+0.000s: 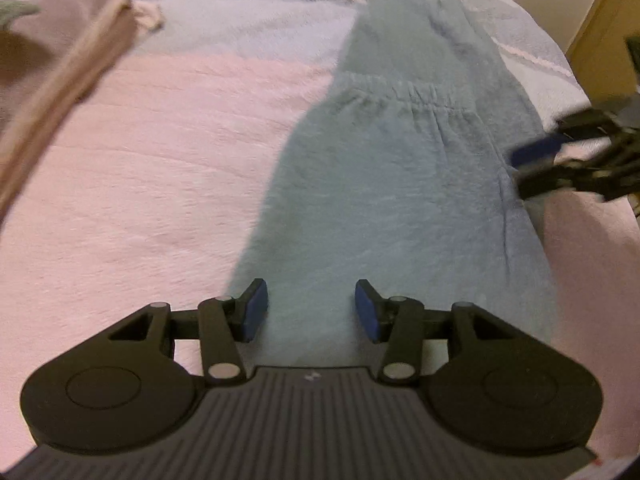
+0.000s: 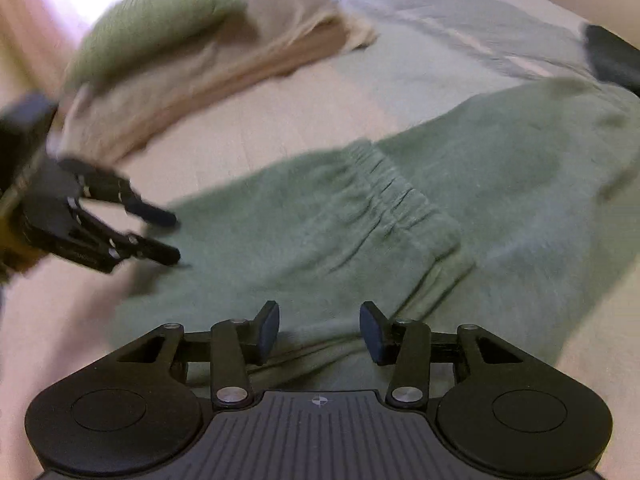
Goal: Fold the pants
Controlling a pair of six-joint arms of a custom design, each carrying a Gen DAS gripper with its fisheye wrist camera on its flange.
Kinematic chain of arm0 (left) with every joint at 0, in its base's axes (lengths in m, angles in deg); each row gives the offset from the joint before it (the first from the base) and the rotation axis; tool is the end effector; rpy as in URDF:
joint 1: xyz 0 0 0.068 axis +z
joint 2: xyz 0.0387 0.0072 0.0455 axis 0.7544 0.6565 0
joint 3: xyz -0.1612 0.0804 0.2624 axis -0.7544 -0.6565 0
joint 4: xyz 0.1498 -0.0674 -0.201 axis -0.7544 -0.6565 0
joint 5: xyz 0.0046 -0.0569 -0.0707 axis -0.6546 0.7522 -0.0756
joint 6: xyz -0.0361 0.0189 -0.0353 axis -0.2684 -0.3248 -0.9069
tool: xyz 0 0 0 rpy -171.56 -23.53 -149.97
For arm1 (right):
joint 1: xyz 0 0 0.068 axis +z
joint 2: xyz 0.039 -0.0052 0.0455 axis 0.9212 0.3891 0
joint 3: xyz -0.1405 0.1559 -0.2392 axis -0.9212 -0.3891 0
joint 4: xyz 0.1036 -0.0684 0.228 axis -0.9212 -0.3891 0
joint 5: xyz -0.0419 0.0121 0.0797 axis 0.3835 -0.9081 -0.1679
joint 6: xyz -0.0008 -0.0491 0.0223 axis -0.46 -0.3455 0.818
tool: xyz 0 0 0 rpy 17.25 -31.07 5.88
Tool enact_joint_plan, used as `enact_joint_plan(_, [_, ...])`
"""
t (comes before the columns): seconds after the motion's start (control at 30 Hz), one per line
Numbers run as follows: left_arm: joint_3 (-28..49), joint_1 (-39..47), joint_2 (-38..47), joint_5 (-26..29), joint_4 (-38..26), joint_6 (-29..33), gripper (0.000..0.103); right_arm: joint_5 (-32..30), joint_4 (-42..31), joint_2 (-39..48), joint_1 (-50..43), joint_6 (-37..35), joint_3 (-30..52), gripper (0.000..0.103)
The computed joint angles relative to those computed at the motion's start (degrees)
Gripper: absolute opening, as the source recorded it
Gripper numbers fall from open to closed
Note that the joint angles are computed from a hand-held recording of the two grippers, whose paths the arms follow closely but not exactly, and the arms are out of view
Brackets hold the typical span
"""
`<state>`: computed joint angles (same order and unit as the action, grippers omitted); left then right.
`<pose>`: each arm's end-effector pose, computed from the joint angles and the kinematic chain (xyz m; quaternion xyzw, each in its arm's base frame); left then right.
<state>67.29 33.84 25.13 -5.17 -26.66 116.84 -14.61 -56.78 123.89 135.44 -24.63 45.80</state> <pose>0.2504 -0.0800 0.2718 0.4386 0.8667 -0.1339 0.1961 0.0990 0.2175 0.2698 -0.0490 0.9391 0.1912 0.2812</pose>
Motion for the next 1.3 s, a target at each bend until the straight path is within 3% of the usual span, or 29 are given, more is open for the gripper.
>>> enact_joint_plan(0.1, [0.6,3.6,-2.8,1.4,-3.3,4.2,0.043,5.9,0.3,-0.5,10.2,15.1,1.1,0.047])
enact_joint_plan(0.2, [0.3,4.9,-5.3,2.7,-5.6,9.5,0.043,10.8,1.8,6.5,20.6,25.5,4.4,0.053])
enact_joint_plan(0.37, [-2.2,7.0,-7.6,4.9,-7.1,18.6,0.044,16.3,4.7,19.9,26.0,24.9,10.7,0.055])
enact_joint_plan(0.5, [-5.4,6.8,-6.1,6.2,-2.7,21.2,0.044,20.1,14.4,24.7,24.5,24.2,8.7,0.054])
enact_joint_plan(0.57, [-7.3,5.8,-4.7,5.0,1.1,21.2,0.045,18.4,18.9,25.5,23.2,23.7,6.7,0.021])
enact_joint_plan(0.6, [-7.6,5.6,-3.9,4.7,2.2,20.8,0.047,17.5,17.2,25.5,23.0,26.1,6.9,0.007])
enact_joint_plan(0.7, [-6.9,5.6,-0.8,5.3,3.1,23.2,0.048,17.3,14.5,17.6,26.1,36.7,1.8,0.005])
enact_joint_plan(0.77, [-7.0,4.4,0.6,4.0,4.4,22.6,0.047,17.3,14.8,14.6,26.8,38.6,-0.4,0.004])
enact_joint_plan(0.83, [-6.9,4.0,1.1,2.9,4.6,24.3,0.047,13.1,19.8,13.4,24.0,37.4,-3.4,0.005])
enact_joint_plan(0.9, [-6.1,4.6,0.5,2.4,3.2,25.9,0.047,10.7,18.2,13.4,22.8,38.1,-2.7,0.007])
enact_joint_plan(0.93, [-6.0,5.1,-0.4,1.7,2.7,27.3,0.047,10.2,14.5,13.1,23.3,39.4,-1.3,0.015])
enact_joint_plan(1.0, [-5.9,6.7,-2.6,0.0,1.5,31.5,0.045,11.2,1.3,14.2,26.3,42.6,5.5,0.024])
enact_joint_plan(1.03, [-5.7,7.9,-3.7,0.3,0.3,34.1,0.045,12.6,-8.2,16.0,28.0,42.2,11.4,0.028])
enact_joint_plan(1.1, [-5.8,10.7,-6.2,2.0,-2.0,39.1,0.045,17.1,-19.8,19.5,30.3,37.3,20.5,0.042])
enact_joint_plan(1.13, [-6.0,11.6,-7.2,2.7,-2.7,41.1,0.045,20.2,-22.0,21.0,30.8,32.8,23.8,0.048])
enact_joint_plan(1.17, [-6.4,12.2,-7.8,3.6,-3.4,42.5,0.045,22.2,-20.8,21.5,30.7,28.3,24.6,0.049])
enact_joint_plan(1.23, [-7.2,11.7,-8.0,4.3,-3.1,42.2,0.045,23.8,-11.3,21.0,28.2,16.2,22.0,0.049])
enact_joint_plan(1.3, [-8.6,10.8,-7.7,5.0,-1.3,40.5,0.046,21.1,-0.7,19.9,23.8,12.6,15.9,0.049])
